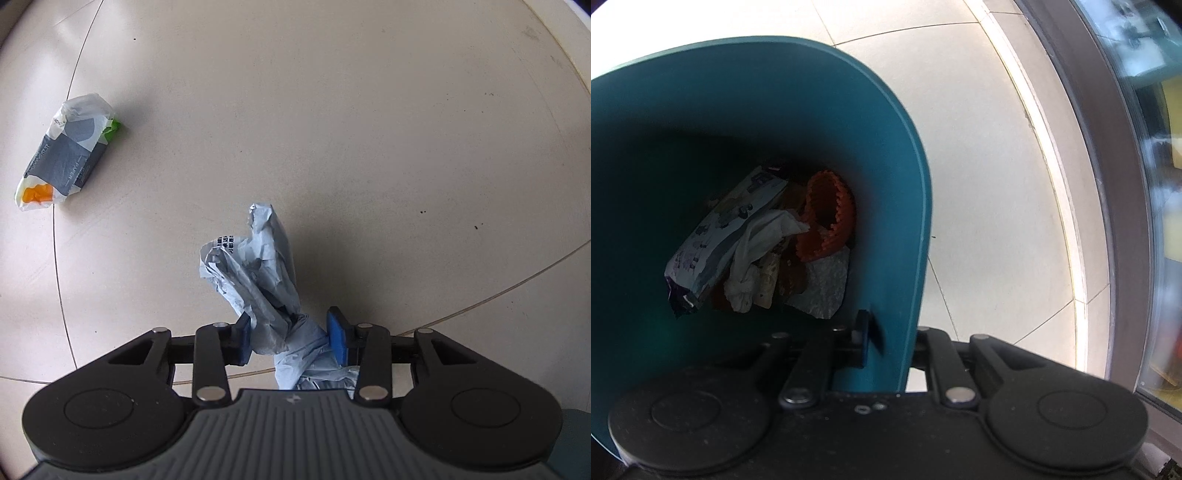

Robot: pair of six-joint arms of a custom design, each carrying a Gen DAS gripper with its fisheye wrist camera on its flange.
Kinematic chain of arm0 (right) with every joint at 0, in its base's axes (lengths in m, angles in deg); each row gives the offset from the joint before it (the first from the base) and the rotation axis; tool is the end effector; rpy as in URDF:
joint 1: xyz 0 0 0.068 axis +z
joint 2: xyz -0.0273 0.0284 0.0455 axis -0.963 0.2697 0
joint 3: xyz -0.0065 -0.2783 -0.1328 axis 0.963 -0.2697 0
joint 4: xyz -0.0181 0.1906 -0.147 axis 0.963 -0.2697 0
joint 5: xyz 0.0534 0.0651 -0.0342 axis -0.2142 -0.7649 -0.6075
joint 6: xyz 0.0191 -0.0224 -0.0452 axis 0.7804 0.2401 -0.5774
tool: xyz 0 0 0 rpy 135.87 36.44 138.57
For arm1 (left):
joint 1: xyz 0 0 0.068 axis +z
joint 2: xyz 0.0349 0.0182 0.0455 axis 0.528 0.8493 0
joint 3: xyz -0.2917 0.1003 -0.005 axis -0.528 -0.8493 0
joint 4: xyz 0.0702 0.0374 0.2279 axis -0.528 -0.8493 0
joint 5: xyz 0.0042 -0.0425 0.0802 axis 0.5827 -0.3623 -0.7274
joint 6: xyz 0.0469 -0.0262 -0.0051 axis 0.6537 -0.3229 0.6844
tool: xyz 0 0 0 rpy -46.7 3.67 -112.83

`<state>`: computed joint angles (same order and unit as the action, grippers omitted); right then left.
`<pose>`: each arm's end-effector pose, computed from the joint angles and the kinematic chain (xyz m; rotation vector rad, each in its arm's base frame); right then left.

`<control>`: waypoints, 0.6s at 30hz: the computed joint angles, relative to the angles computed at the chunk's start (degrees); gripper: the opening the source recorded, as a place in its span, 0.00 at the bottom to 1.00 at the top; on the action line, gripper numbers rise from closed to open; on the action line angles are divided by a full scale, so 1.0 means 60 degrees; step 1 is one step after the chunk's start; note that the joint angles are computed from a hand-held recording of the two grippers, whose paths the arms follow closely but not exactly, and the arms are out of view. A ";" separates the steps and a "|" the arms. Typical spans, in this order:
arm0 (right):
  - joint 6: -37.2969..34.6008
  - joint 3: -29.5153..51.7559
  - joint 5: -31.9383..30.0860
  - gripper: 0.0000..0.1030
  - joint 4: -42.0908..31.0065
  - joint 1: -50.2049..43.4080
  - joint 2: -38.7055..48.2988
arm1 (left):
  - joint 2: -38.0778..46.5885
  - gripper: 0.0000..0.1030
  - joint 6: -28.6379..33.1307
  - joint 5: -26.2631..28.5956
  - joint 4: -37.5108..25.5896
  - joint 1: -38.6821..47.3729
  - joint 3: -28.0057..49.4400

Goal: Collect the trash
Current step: 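Move the left tool to the crumpled light-blue paper and grasp it, then carry the light-blue paper into the teal bin and open the left tool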

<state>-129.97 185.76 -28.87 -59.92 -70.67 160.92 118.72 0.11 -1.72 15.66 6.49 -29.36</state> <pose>0.4594 0.0208 0.1604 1.2501 -2.8003 0.3874 0.2260 -0.1033 0.0557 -1.4248 2.6972 0.0731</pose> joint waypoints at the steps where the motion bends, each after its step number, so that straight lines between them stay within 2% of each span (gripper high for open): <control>1: 0.0070 -0.0005 0.0022 0.11 0.0022 0.0004 0.0000 | -0.0305 0.38 0.0060 -0.0072 -0.0198 -0.0030 -0.0047; 6: 0.0476 0.0002 0.0095 0.11 -0.0011 0.0084 -0.0023 | -0.2289 0.38 0.0132 -0.0240 -0.2329 -0.0564 0.0358; 8: 0.0448 -0.0085 0.0109 0.11 0.0053 0.0114 -0.0094 | -0.3088 0.38 0.0503 -0.0278 -0.3355 -0.0527 0.0732; 11: 0.0558 -0.0124 0.0190 0.11 0.0034 0.0198 -0.0139 | -0.4373 0.38 0.0313 -0.0292 -0.4773 -0.0997 0.1164; 14: 0.0634 -0.0118 0.0232 0.11 0.0036 0.0249 -0.0142 | -0.5158 0.38 0.0242 -0.0350 -0.6404 -0.1561 0.2289; 15: 0.0644 -0.0122 0.0247 0.11 0.0054 0.0266 -0.0142 | -0.5275 0.38 0.0570 -0.0290 -0.6936 -0.1425 0.2892; 18: 0.0841 0.0008 0.0322 0.11 -0.0060 0.0236 -0.0006 | -0.5617 0.38 0.0558 -0.0256 -0.8068 -0.2021 0.4233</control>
